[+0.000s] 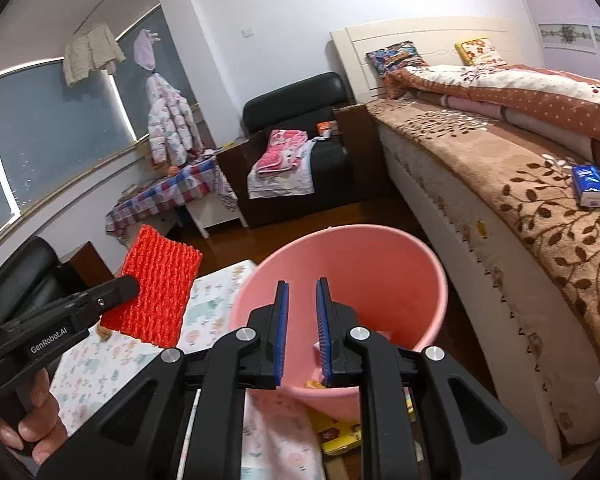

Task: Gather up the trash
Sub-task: 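Carry the red pad with the left tool while the right tool carries the wrapper to the bucket, then open both tools over the pink bucket to drop the pad and wrapper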

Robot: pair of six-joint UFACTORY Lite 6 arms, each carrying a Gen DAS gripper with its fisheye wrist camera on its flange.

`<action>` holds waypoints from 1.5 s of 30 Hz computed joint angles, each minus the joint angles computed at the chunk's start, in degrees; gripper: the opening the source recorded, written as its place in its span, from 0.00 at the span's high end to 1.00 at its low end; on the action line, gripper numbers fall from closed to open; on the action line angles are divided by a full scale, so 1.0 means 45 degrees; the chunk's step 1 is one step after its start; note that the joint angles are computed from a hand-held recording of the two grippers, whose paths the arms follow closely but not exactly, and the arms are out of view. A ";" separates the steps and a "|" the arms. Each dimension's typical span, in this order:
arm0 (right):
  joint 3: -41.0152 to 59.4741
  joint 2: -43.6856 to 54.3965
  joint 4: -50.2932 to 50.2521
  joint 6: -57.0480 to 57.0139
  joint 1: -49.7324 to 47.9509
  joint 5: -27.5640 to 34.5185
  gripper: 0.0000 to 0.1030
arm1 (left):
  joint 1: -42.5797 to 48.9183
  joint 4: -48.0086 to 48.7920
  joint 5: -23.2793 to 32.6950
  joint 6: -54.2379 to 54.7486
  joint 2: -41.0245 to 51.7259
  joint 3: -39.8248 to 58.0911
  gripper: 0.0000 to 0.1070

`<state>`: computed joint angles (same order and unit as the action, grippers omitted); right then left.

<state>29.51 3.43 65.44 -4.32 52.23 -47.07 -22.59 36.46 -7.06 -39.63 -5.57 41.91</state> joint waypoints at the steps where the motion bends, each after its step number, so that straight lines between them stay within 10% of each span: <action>1: -0.0140 -0.0070 -0.0154 0.0139 -0.0149 0.0025 0.86 | -0.0123 -0.0357 0.0006 0.0295 0.0173 0.0136 0.90; 36: -0.1249 0.1077 -0.3552 0.3687 -0.1996 0.0310 0.86 | -0.2672 -1.1854 -0.0020 1.1071 0.6367 0.4582 0.90; 45: -0.1224 0.1322 -0.4157 0.4118 -0.2304 0.0366 0.86 | -0.2873 -1.3446 0.0023 1.2505 0.6933 0.5003 0.63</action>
